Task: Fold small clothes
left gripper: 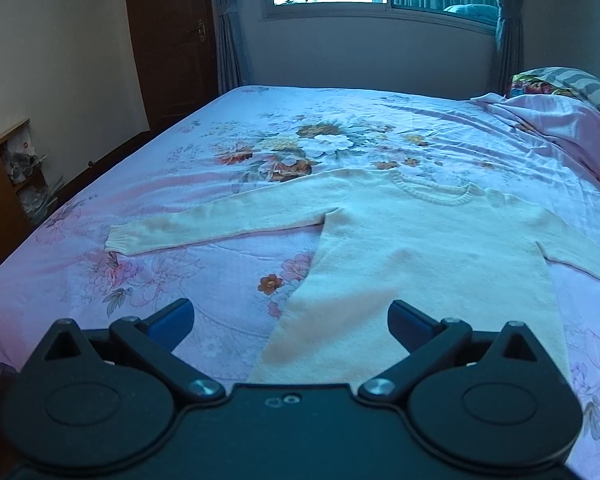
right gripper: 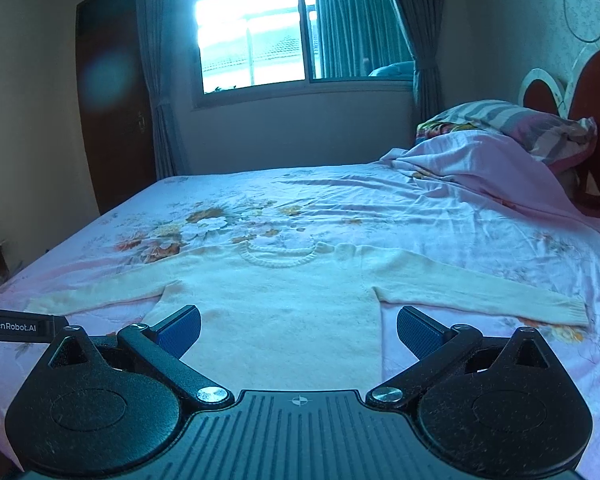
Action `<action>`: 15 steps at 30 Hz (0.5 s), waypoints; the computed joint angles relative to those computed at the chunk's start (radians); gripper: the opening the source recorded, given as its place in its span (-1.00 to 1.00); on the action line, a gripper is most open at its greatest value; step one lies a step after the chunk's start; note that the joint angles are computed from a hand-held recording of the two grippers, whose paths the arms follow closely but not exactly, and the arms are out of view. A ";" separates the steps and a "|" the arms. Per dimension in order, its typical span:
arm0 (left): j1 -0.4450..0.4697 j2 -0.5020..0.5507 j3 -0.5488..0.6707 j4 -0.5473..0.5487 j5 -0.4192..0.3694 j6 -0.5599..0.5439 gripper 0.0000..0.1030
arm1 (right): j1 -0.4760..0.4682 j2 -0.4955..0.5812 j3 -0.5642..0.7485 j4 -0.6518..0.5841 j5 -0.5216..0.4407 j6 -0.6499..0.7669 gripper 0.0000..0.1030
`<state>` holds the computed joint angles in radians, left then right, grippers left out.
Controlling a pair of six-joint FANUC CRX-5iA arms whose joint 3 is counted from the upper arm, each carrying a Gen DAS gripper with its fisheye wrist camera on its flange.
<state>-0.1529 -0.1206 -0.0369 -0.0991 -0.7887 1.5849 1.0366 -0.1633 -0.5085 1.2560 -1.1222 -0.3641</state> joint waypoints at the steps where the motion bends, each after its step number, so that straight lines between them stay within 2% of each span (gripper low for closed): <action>1: 0.002 0.014 0.013 -0.006 -0.003 0.006 0.97 | -0.016 0.011 0.008 0.001 0.018 0.004 1.00; 11: 0.039 0.163 0.132 -0.024 -0.036 0.048 0.97 | -0.160 0.128 0.096 -0.013 0.184 0.056 1.00; 15: 0.077 0.240 0.184 0.035 -0.068 0.022 0.94 | -0.208 0.175 0.134 -0.031 0.245 0.090 1.00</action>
